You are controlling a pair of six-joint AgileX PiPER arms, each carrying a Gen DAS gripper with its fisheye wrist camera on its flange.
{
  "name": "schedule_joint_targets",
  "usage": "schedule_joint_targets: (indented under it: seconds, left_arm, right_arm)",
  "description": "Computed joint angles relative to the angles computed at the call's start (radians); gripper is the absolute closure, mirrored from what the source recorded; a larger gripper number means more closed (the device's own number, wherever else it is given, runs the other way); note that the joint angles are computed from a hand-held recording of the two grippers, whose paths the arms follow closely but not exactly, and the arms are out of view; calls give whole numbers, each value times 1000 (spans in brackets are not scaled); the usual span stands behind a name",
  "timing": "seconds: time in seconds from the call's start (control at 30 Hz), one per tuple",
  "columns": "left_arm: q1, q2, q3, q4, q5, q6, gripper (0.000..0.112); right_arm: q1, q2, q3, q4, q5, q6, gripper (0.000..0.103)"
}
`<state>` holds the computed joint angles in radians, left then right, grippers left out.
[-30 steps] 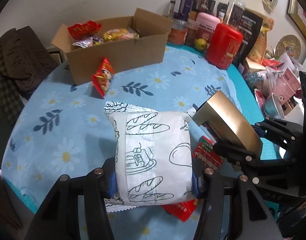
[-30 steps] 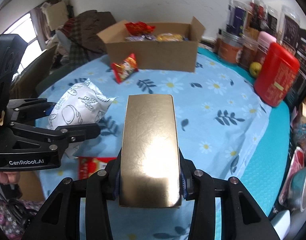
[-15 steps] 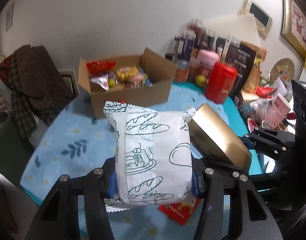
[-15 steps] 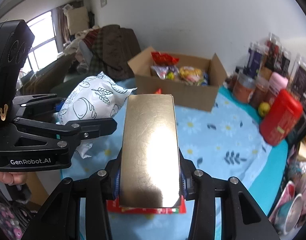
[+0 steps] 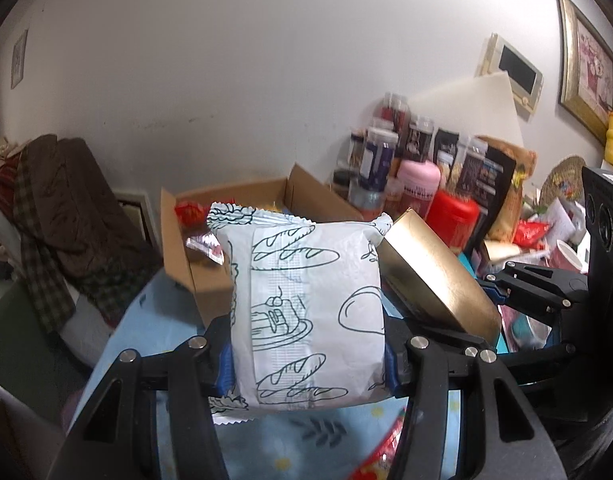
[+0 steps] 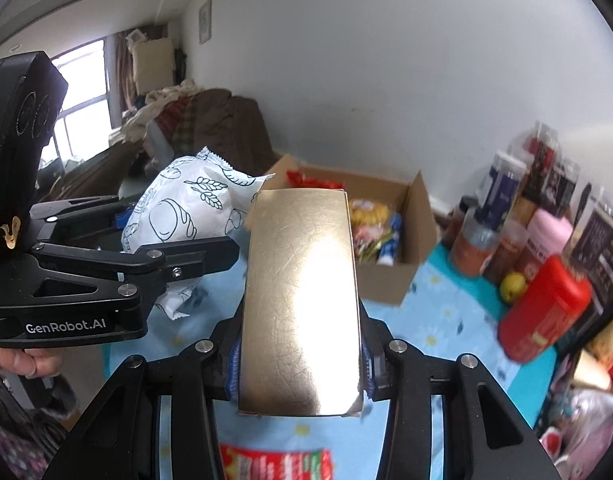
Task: Organize snacks
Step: 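Carry the white bag and gold box with both tools over the cardboard box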
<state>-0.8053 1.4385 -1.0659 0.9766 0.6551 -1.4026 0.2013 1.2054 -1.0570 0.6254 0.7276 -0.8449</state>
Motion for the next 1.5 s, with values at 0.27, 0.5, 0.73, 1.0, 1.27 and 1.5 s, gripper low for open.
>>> schedule_joint_targets:
  seconds: [0.27, 0.5, 0.73, 1.0, 1.27, 1.5]
  left_arm:
    - [129, 73, -132, -44, -69, 141, 58]
    - [236, 175, -291, -126, -110, 299, 58]
    - [346, 301, -492, -283, -148, 494, 58]
    - [432, 480, -745, -458, -129, 719, 58]
    - [491, 640, -900, -617, -96, 859, 58]
    - [532, 828, -1151, -708, 64, 966, 58]
  right_arm:
    - [0, 136, -177, 32, -6, -12, 60]
    - [4, 292, -363, 35, -14, -1, 60]
    - [10, 473, -608, 5, 3, 64, 60]
    - [23, 701, -925, -54, 70, 183, 60]
    - [43, 935, -1232, -146, 172, 338, 60]
    - [61, 1098, -1413, -184, 238, 418, 60]
